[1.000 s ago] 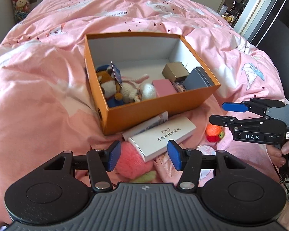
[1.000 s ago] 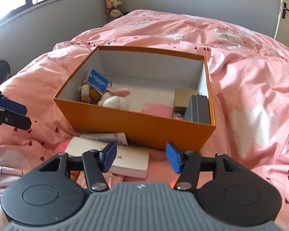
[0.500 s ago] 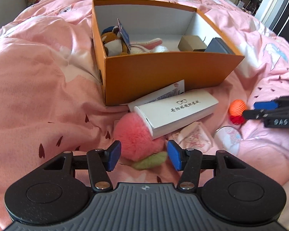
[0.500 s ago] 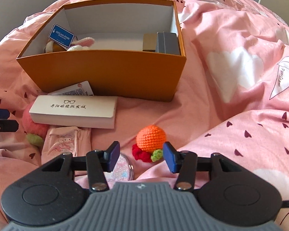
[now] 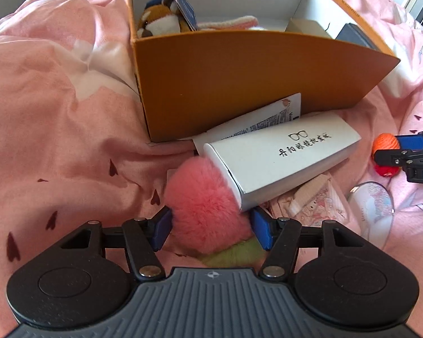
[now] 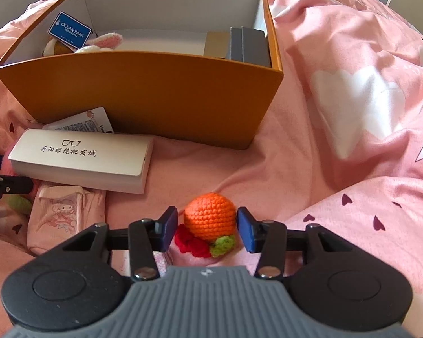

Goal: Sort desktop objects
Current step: 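Grasp the pink pompom with the left tool while the right grasps the orange crocheted strawberry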

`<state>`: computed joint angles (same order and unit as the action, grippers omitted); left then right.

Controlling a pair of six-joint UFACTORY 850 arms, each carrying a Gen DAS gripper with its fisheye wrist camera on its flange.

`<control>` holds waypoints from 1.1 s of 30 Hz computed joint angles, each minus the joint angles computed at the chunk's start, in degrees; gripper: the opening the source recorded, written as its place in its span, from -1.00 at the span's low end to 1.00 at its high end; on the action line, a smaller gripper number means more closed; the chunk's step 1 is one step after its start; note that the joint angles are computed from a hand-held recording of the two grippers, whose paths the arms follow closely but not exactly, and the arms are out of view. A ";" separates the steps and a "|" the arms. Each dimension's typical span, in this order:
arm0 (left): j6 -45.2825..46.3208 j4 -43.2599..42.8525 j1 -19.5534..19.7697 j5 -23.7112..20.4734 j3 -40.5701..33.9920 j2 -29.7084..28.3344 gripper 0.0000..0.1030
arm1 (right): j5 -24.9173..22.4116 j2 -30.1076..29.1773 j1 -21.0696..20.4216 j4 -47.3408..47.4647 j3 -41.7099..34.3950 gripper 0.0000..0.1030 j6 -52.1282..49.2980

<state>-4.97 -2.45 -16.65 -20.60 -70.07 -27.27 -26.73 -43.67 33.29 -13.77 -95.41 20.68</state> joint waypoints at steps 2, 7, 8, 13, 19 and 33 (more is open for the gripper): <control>-1.69 1.63 -0.30 -0.20 -0.75 -0.90 0.30 | -0.71 -1.03 -0.35 1.95 -1.18 -0.09 -1.87; -2.47 1.55 -0.58 -0.46 -2.03 -2.80 0.21 | -2.82 -3.43 -0.74 5.01 -3.92 -0.12 -4.42; -3.72 2.80 -0.74 -0.14 -2.04 -3.02 0.21 | -2.94 -3.71 -0.75 5.14 -4.22 -0.12 -4.52; -12.16 10.96 -1.39 2.97 -1.03 -3.27 0.20 | -3.14 -4.83 -0.87 5.85 -5.23 -0.12 -4.91; -15.23 13.96 -1.63 4.11 -0.14 -3.02 0.24 | -3.21 -5.16 -0.61 4.80 -5.47 -0.12 -4.33; -11.34 4.13 -0.48 4.99 2.06 -2.14 0.33 | -2.49 -5.04 -0.20 2.73 -5.09 -0.12 -2.79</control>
<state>-16.31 1.69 -17.13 -15.61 -68.01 -29.40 -29.22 -48.71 33.09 -11.04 -100.50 17.90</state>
